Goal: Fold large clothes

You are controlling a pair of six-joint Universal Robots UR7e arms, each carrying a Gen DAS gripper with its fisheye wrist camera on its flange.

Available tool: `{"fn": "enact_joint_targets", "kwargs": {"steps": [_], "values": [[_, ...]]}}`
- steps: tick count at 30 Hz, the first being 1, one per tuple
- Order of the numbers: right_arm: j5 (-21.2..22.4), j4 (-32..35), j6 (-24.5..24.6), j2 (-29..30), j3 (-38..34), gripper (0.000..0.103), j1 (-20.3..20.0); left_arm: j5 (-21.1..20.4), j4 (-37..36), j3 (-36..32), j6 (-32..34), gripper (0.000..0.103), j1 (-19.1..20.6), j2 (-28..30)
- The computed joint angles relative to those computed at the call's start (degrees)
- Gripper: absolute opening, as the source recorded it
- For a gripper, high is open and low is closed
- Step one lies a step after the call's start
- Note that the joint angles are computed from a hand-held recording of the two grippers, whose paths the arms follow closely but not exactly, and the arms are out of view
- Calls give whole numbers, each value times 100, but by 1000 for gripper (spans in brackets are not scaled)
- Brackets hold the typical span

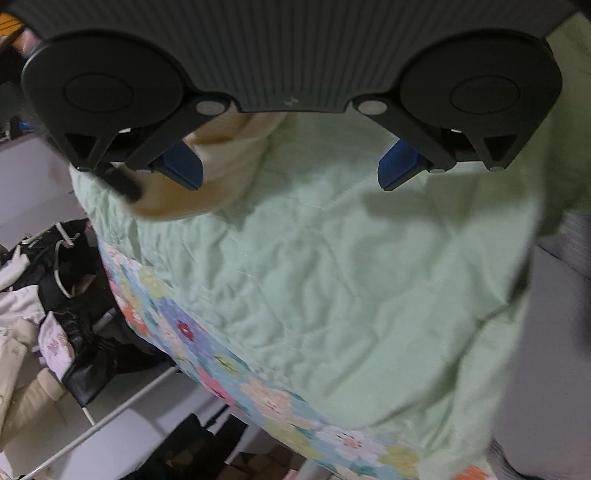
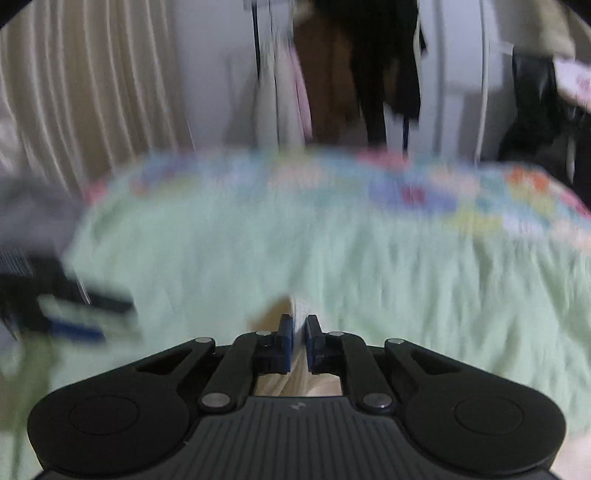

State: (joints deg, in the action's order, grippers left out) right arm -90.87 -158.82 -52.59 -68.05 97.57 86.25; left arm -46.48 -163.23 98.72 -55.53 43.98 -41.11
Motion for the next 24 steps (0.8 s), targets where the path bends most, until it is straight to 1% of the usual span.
{"fn": "enact_joint_targets", "kwargs": {"steps": [1, 2, 3, 4, 5, 6, 7, 8, 9, 10, 11, 12, 14, 16, 17, 18, 20, 21, 22, 24], "values": [[-67, 349, 123, 64, -159, 16, 28, -131, 174, -37, -5, 103, 34, -14], [-346, 939, 301, 159, -407, 31, 75, -261, 346, -77, -5, 103, 68, -26], [-609, 1539, 579, 240, -644, 37, 115, -424, 494, -130, 12, 103, 109, -22], [-720, 2022, 872, 176, -711, 37, 95, -632, 610, -202, 50, 103, 162, 5], [-606, 2265, 926, 8, -631, 45, 24, -839, 728, -278, 91, 103, 215, 34], [-526, 2323, 843, -139, -517, 61, -29, -1063, 870, -372, 130, 103, 273, 74], [-420, 2413, 688, -463, -254, 68, -132, -1235, 978, -439, 153, 103, 310, 109], [-388, 2484, 552, -756, -26, 71, -227, -1317, 1006, -451, 167, 103, 314, 129], [-400, 2559, 421, -985, 137, 71, -305, -1421, 1048, -494, 193, 103, 324, 171], [-468, 2721, 236, -1360, 375, 71, -431, -1460, 1123, -540, 177, 103, 315, 205], [-610, 2922, 134, -1771, 577, 71, -596, -1407, 1247, -594, 100, 103, 280, 228], [-773, 3053, 191, -2102, 692, 71, -757, -1356, 1373, -650, 23, 103, 245, 251], [-1034, 3232, 482, -2525, 714, 72, -1042, -1187, 1449, -708, 44, 103, 96, 262], [-1163, 3314, 766, -2787, 601, 72, -1414, -1083, 1535, -811, 260, 103, -81, 285], [-1165, 3371, 943, -2933, 498, 72, -1672, -1046, 1654, -930, 471, 103, -201, 328], [-1053, 3451, 1065, -3022, 383, 72, -1886, -978, 1910, -1176, 832, 103, -382, 444], [-538, 3748, 1574, -3128, -71, 72, -2489, -872, 2395, -1731, 1523, 103, -703, 778], [-310, 3852, 1772, -3124, -238, 72, -2670, -900, 2499, -1914, 1748, 103, -789, 908], [46, 3990, 1981, -3138, -434, 72, -2937, -983, 2619, -2144, 2006, 103, -883, 1090], [637, 4139, 2221, -3120, -729, 72, -3356, -1252, 2954, -2782, 2665, 103, -1122, 1610]]}}
